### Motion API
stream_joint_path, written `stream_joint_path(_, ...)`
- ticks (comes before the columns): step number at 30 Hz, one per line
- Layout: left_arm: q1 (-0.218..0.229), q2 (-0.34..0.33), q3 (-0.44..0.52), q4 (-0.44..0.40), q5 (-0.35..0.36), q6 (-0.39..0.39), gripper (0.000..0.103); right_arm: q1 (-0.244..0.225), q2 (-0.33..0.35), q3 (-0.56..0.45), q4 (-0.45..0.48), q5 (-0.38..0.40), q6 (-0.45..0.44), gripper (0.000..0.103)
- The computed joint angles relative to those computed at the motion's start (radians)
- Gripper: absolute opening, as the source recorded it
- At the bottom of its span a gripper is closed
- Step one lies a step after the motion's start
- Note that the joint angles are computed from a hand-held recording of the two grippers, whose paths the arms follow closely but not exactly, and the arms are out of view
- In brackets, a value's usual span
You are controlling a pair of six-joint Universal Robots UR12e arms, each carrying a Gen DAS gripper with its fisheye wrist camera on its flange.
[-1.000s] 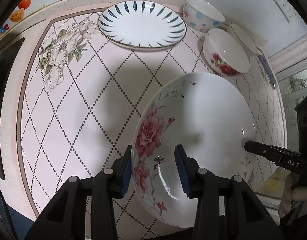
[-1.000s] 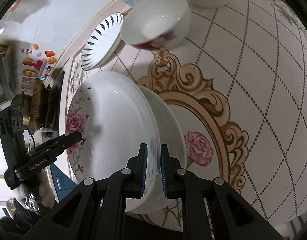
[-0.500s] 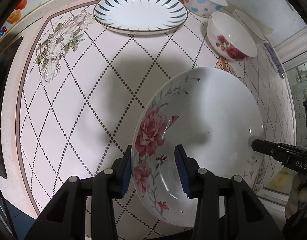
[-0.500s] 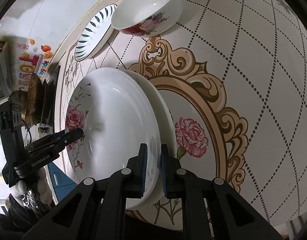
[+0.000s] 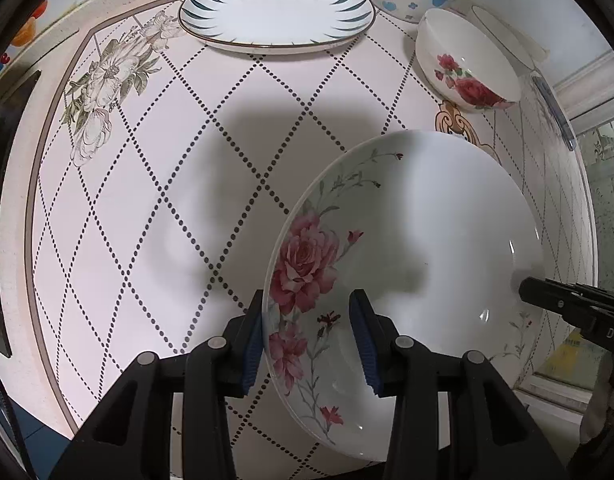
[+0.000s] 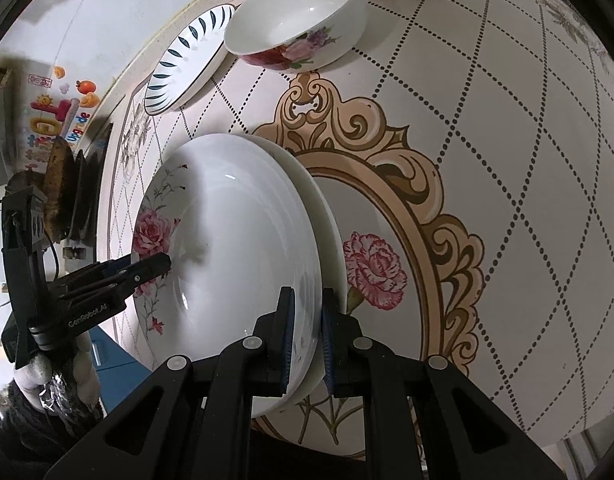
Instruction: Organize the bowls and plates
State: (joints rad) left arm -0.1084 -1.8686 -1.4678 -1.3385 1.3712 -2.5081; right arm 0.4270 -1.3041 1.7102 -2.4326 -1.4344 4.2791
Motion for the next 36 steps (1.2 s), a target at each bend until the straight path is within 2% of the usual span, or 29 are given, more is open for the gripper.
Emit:
stream_joint_path(17, 0.017, 0.019, 0.013, -0.004, -0.011, 0.016, 0.038, -0.006, -0.016, -0.024, 0.099, 0.043, 0.05, 0.02)
stream_joint_path(21, 0.033, 0.037, 0.025, -0.014, -0.042, 0.025, 0.038, -0.008, -0.028, -0.027, 0.11, 0.054, 0.04, 0.02)
stream_joint_path(24, 0.042, 0.043, 0.051, -0.024, -0.073, 0.024, 0.038, -0.026, -0.035, -0.064, 0.206, 0.129, 0.033, 0.02)
stream_joint_path(25, 0.047, 0.044, 0.064, -0.026, -0.091, 0.021, 0.038, -0.027, -0.036, -0.072, 0.203, 0.126, 0.028, 0.021)
stream_joint_path(27, 0.047, 0.039, 0.092, -0.021, -0.122, 0.003, 0.039, -0.034, -0.035, -0.097, 0.205, 0.12, 0.013, 0.032)
stream_joint_path(29, 0.052, 0.022, 0.133, -0.02, -0.148, -0.009, 0.039, -0.045, -0.031, -0.119, 0.188, 0.113, -0.004, 0.039)
stream_joint_path(30, 0.049, 0.007, 0.162, -0.023, -0.158, -0.024, 0.043, -0.052, -0.025, -0.13, 0.164, 0.111, -0.015, 0.041)
stream_joint_path(31, 0.049, -0.008, 0.187, -0.024, -0.173, -0.034, 0.045, -0.052, -0.02, -0.132, 0.099, 0.066, -0.042, 0.043)
stream_joint_path(32, 0.048, -0.026, 0.215, -0.015, -0.182, -0.049, 0.049, -0.061, -0.012, -0.143, 0.075, 0.062, -0.046, 0.047)
stream_joint_path(36, 0.038, -0.127, 0.341, 0.01, -0.176, -0.128, 0.05, -0.099, 0.048, -0.234, 0.05, 0.045, -0.077, 0.048)
